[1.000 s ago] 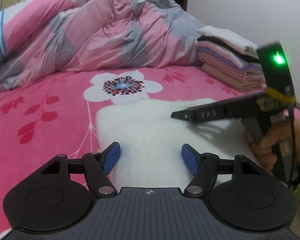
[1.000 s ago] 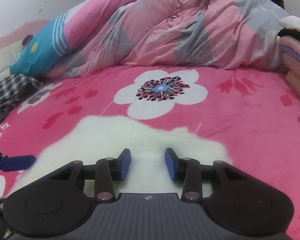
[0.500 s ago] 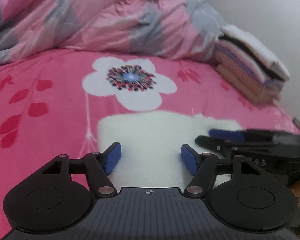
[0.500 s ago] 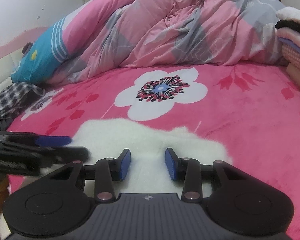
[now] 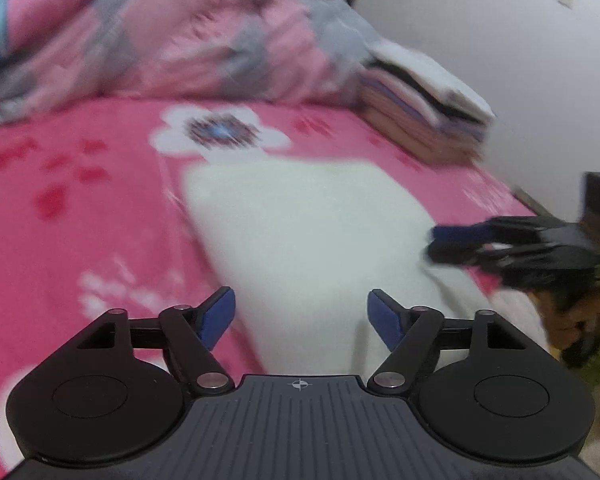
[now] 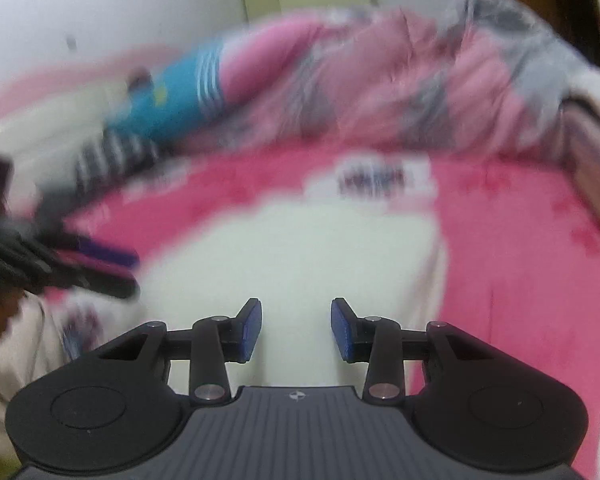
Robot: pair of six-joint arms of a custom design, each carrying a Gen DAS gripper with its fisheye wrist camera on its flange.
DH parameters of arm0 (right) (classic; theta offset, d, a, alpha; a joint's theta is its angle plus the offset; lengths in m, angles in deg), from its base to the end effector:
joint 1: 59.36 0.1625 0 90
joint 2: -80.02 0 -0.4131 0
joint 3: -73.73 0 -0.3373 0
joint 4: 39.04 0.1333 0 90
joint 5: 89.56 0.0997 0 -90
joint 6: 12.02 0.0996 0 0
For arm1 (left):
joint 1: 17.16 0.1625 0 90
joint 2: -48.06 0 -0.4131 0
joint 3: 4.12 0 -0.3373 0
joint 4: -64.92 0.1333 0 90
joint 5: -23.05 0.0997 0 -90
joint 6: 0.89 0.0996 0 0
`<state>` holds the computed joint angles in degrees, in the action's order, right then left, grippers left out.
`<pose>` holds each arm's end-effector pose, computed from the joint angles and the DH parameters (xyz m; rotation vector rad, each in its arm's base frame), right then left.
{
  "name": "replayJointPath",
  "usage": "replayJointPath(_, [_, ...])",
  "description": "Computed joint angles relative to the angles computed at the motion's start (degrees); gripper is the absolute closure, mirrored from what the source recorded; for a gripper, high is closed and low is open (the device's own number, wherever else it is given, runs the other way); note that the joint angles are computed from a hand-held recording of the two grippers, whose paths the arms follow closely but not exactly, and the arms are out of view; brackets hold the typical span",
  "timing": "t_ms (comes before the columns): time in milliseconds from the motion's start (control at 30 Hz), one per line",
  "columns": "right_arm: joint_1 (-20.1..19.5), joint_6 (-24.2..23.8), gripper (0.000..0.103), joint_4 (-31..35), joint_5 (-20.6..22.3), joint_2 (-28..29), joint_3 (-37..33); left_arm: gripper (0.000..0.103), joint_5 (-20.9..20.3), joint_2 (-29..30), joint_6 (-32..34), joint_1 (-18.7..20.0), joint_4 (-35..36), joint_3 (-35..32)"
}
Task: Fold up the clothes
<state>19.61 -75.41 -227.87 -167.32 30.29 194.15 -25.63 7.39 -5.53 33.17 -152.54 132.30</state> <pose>0.0535 -0.5325 0.1206 1.3553 -2.5794 0.7703 -0.1045 -0.4378 0.0849 0.4955 2.4569 -1.0099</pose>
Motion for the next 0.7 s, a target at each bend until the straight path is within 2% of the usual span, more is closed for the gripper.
replayJointPath(67, [-0.20, 3.11, 0.065, -3.04, -1.10, 0.55, 0.63, 0.027, 0.24, 1.07, -3.24, 1.10, 4.31, -1.85])
replayJointPath(133, [1.51, 6.13, 0.065, -8.49, -3.60, -0.04, 2.54, 0.026, 0.15, 1.27, -3.83, 1.33, 4.14, -2.25])
replayJointPath(200, [1.56, 2.62, 0.065, -12.76, -1.47, -1.89, 6.18, 0.026, 0.53, 1.34, -3.37, 1.16, 3.69, -2.17])
replayJointPath(267, [0.85, -0.39, 0.065, -11.20, 0.43, -3.68, 7.95, 0.025, 0.89, 1.69, -2.94, 1.17, 3.74, -2.21])
replayJointPath(367, [0.81, -1.81, 0.065, -16.39, -5.39, 0.55, 7.05, 0.023, 1.14, 2.54, -3.24, 1.01, 3.73, -2.32])
replayJointPath(400, [0.84, -2.28, 0.056, -18.16, -7.40, 2.04, 6.65, 0.023, 1.43, 2.65, -3.41, 0.62, 3.91, -2.02])
replayJointPath(433, [0.93, -2.62, 0.056, -19.88, -9.13, 3.34, 6.33, 0.023, 2.33, 2.90, -3.63, 0.03, 4.23, -1.88])
replayJointPath(533, [2.54, -0.23, 0.066, -24.19, -8.80, 2.86, 7.86, 0.022, 4.55, 3.21, -3.77, -1.24, 5.46, -1.80])
replayJointPath(567, [3.02, 0.33, 0.067, -25.53, -8.51, 2.71, 8.37, 0.021, 4.98, 3.23, -3.98, -1.44, 6.08, -1.95])
replayJointPath(667, [2.74, -3.11, 0.069, -27.36, -2.44, 2.20, 10.67, 0.020, 6.38, 3.42, -4.92, -2.13, 7.76, -2.38])
replayJointPath(700, [2.26, -4.86, 0.069, -25.67, -0.13, 2.19, 10.79, 0.020, 7.12, 3.81, -5.02, -2.54, 7.46, -2.29])
